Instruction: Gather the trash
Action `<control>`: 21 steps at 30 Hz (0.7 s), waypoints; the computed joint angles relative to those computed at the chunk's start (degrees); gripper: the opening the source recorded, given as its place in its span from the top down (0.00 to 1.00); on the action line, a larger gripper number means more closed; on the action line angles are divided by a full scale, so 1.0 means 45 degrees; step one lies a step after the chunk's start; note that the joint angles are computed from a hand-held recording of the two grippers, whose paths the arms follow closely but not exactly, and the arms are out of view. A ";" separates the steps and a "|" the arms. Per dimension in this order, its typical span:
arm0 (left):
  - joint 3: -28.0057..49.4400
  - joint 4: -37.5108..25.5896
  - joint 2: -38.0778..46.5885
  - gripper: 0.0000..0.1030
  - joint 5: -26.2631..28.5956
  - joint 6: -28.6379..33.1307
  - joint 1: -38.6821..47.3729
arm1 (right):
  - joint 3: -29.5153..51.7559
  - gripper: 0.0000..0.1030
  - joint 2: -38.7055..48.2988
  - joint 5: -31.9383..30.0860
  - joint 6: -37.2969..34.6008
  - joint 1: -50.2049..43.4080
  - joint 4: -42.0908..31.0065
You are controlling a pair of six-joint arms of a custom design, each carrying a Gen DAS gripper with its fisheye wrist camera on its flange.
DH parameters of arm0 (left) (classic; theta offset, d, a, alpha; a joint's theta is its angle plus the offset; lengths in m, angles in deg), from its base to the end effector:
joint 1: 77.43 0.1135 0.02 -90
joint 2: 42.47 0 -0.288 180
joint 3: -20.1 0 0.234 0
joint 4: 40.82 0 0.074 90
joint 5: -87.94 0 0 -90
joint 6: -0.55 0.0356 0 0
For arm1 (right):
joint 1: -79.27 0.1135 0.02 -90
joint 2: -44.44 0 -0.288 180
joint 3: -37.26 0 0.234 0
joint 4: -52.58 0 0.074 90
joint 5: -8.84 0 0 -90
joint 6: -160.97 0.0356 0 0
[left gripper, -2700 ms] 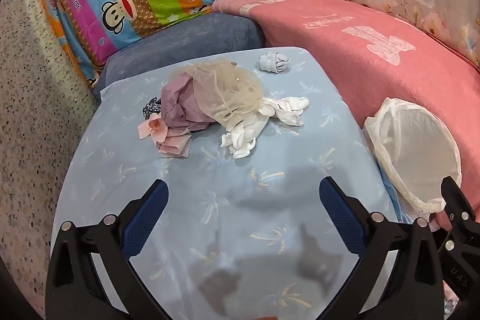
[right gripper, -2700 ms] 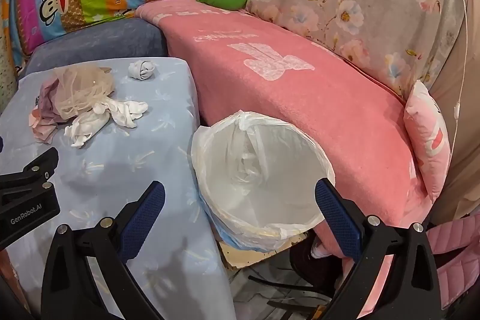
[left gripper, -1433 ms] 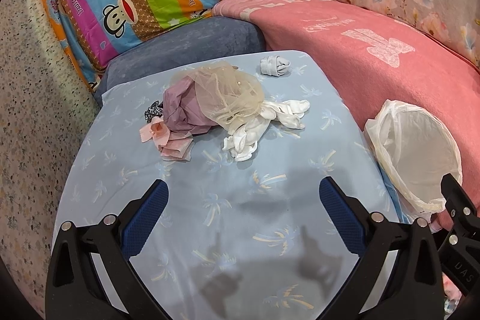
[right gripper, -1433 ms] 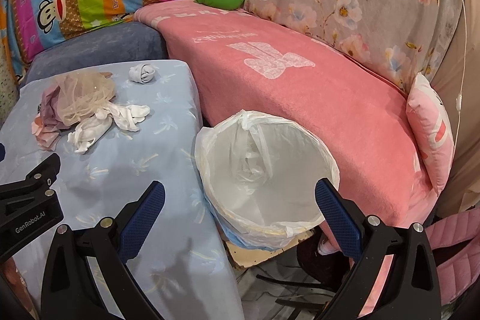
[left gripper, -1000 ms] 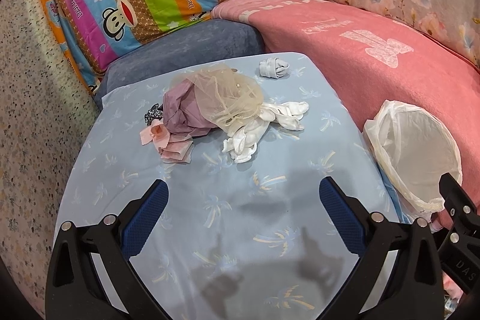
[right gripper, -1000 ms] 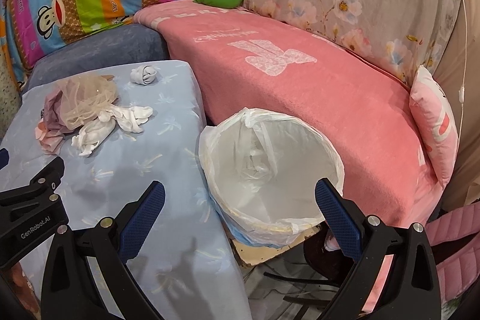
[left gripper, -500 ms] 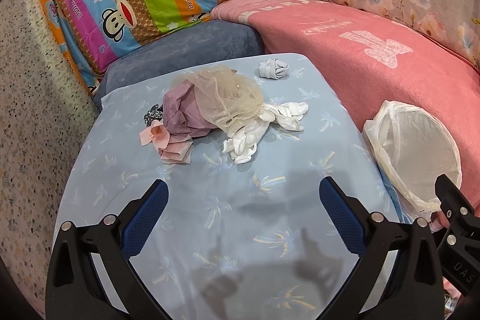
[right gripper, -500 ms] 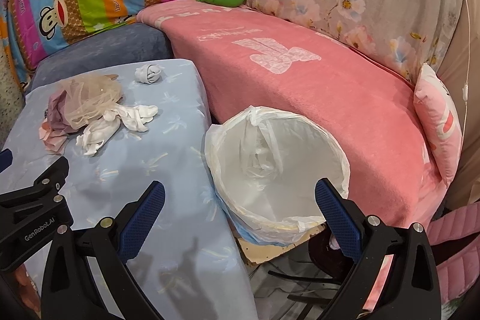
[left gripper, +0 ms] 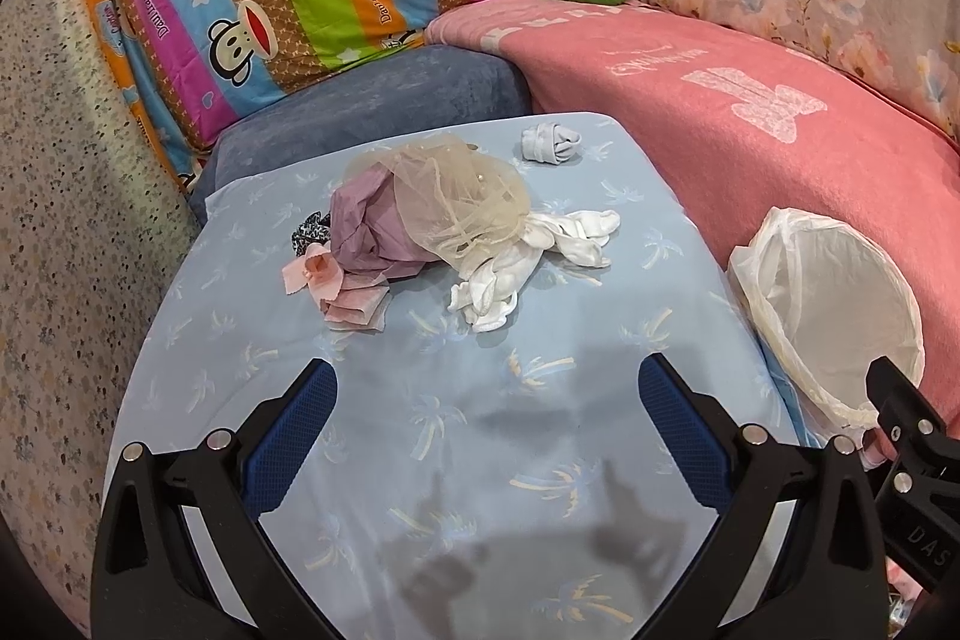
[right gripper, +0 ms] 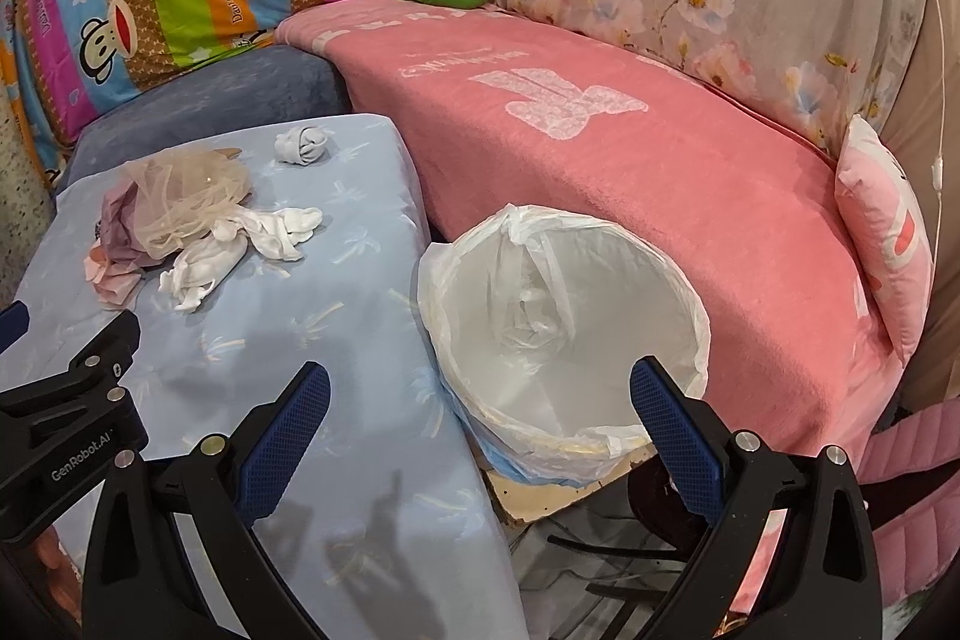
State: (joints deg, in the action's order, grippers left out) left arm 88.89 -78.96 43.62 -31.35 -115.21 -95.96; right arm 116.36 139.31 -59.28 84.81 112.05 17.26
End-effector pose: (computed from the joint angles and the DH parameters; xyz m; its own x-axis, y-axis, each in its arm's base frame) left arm 0.2742 -0.0735 0.2447 -0.7093 -0.1620 -0.6860 -0.3267 0.9379 0.1163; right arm 0.2904 0.1712 0.2536 -0.7083 -0.1921 -0.6792 -0.1402 0.9814 -0.1313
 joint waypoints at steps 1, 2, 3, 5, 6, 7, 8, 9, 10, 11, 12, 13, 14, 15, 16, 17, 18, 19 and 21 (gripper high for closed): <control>-0.0008 0.0013 0.0006 0.06 -0.0009 -0.0003 -0.0002 | 0.0008 0.06 0.0006 -0.0014 -0.0008 -0.0001 -0.0006; -0.0028 0.0028 -0.0010 0.06 0.0006 -0.0013 -0.0003 | 0.0008 0.06 0.0002 -0.0021 -0.0011 -0.0003 -0.0011; -0.0022 0.0018 -0.0001 0.06 0.0005 -0.0020 0.0001 | -0.0005 0.06 0.0011 -0.0008 -0.0008 0.0015 0.0010; -0.0036 0.0030 -0.0019 0.06 0.0003 -0.0022 -0.0001 | -0.0004 0.06 0.0034 -0.0005 0.0010 0.0034 0.0021; -0.0044 0.0046 -0.0019 0.06 -0.0024 -0.0029 -0.0004 | -0.0028 0.06 0.0029 0.0004 0.0013 0.0042 0.0045; -0.0093 0.0110 -0.0046 0.06 -0.0048 -0.0038 -0.0003 | -0.0029 0.06 0.0035 0.0007 0.0014 0.0047 0.0045; -0.0151 0.0182 -0.0070 0.06 -0.0066 -0.0048 0.0004 | -0.0029 0.06 0.0030 0.0008 0.0004 0.0045 0.0045; -0.0191 0.0242 -0.0085 0.06 -0.0091 -0.0066 0.0005 | -0.0029 0.06 0.0030 0.0008 0.0004 0.0045 0.0045; -0.0221 0.0279 -0.0106 0.06 -0.0096 -0.0074 0.0012 | -0.0029 0.06 0.0030 0.0008 0.0004 0.0045 0.0045; -0.0243 0.0294 -0.0117 0.06 -0.0098 -0.0083 0.0011 | -0.0022 0.06 0.0032 0.0002 0.0005 0.0040 0.0041; -0.0239 0.0301 -0.0103 0.06 -0.0076 -0.0065 0.0023 | -0.0022 0.06 0.0032 0.0002 0.0005 0.0040 0.0041; -0.0261 0.0306 -0.0122 0.06 -0.0080 -0.0060 0.0018 | -0.0016 0.06 0.0038 0.0010 0.0020 0.0043 0.0035; -0.0264 0.0311 -0.0122 0.06 -0.0109 -0.0076 0.0004 | -0.0025 0.06 0.0032 0.0014 0.0019 0.0042 0.0047; -0.0264 0.0311 -0.0122 0.06 -0.0109 -0.0076 0.0004 | -0.0025 0.06 0.0032 0.0014 0.0019 0.0042 0.0047; -0.0264 0.0311 -0.0122 0.06 -0.0109 -0.0076 0.0004 | -0.0036 0.06 0.0052 0.0024 0.0059 0.0060 0.0060; -0.0280 0.0330 -0.0126 0.06 -0.0112 -0.0069 0.0007 | -0.0037 0.06 0.0062 0.0012 0.0093 0.0064 0.0060; -0.0271 0.0321 -0.0122 0.06 -0.0110 -0.0069 0.0006 | -0.0045 0.06 0.0094 0.0006 0.0118 0.0075 0.0087; -0.0260 0.0305 -0.0121 0.06 -0.0106 -0.0078 0.0006 | -0.0065 0.06 0.0108 -0.0027 0.0143 0.0073 0.0115; -0.0260 0.0305 -0.0121 0.06 -0.0106 -0.0078 0.0006 | -0.0066 0.06 0.0128 -0.0147 0.0210 0.0058 0.0120</control>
State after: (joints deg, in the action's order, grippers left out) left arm 87.72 -77.58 43.07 -31.83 -115.56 -95.94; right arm 116.07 139.88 -59.94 85.76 112.31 17.80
